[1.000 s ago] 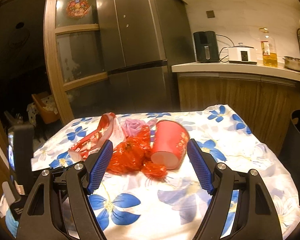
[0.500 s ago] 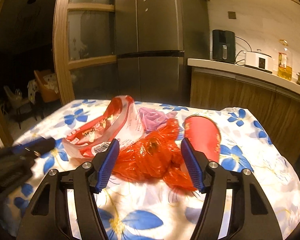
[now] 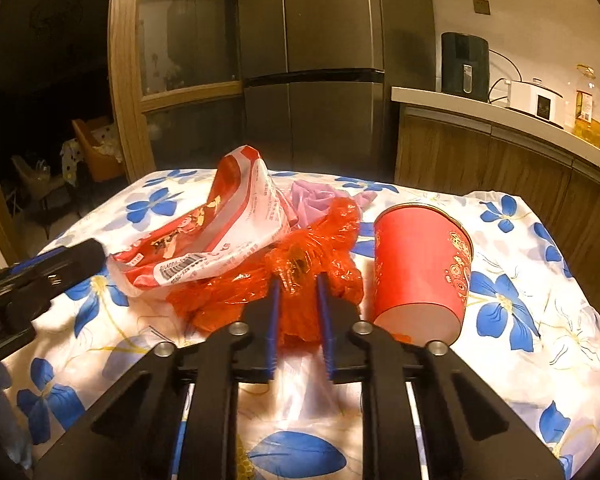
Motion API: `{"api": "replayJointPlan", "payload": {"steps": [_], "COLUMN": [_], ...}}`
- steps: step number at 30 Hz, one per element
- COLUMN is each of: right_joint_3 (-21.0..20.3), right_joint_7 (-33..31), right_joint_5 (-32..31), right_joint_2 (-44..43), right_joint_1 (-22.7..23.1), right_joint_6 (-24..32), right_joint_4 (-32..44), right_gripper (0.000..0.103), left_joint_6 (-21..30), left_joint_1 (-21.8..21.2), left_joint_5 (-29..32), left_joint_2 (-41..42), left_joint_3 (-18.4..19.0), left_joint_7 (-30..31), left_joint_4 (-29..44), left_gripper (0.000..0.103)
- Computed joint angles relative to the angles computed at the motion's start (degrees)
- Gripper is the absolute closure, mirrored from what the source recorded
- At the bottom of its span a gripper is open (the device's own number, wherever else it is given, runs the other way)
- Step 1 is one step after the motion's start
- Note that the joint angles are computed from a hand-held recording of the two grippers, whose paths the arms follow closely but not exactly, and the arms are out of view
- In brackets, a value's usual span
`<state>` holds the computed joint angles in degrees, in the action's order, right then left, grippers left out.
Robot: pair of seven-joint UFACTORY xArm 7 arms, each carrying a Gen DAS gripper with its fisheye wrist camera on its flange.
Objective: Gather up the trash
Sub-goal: 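Grasp the red snack bag with the left tool while the right tool grasps the red cellophane, then carry the snack bag and cellophane over the black bin with both tools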
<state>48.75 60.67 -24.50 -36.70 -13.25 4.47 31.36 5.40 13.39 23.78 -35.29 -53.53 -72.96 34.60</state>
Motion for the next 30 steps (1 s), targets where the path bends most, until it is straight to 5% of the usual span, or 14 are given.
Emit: {"api": "replayJointPlan", "payload": {"steps": [8, 19, 30], "right_joint_3": [-3.38, -10.29, -14.38], "right_joint_7": [-1.49, -4.24, -3.59], "right_joint_5": [1.61, 5.85, 8.53], "right_joint_2": [-4.59, -17.13, -28.02], "right_joint_1": [4.87, 14.67, 19.80], "right_joint_6": [-1.56, -0.19, 4.77], "right_joint_4": [-3.37, -10.65, -15.55], "right_gripper": [0.092, 0.092, 0.092], "left_joint_6": [-0.72, -0.14, -2.06], "left_joint_1": [0.11, 0.18, 7.80], "left_joint_5": [1.69, 2.95, 6.33], "left_joint_2": [8.43, 7.56, 13.10], "left_joint_3": [0.25, 0.46, -6.65], "left_joint_7": [2.04, -0.48, -3.13], "left_joint_4": [2.80, 2.89, 8.12], "left_gripper": [0.044, 0.044, 0.042]}}
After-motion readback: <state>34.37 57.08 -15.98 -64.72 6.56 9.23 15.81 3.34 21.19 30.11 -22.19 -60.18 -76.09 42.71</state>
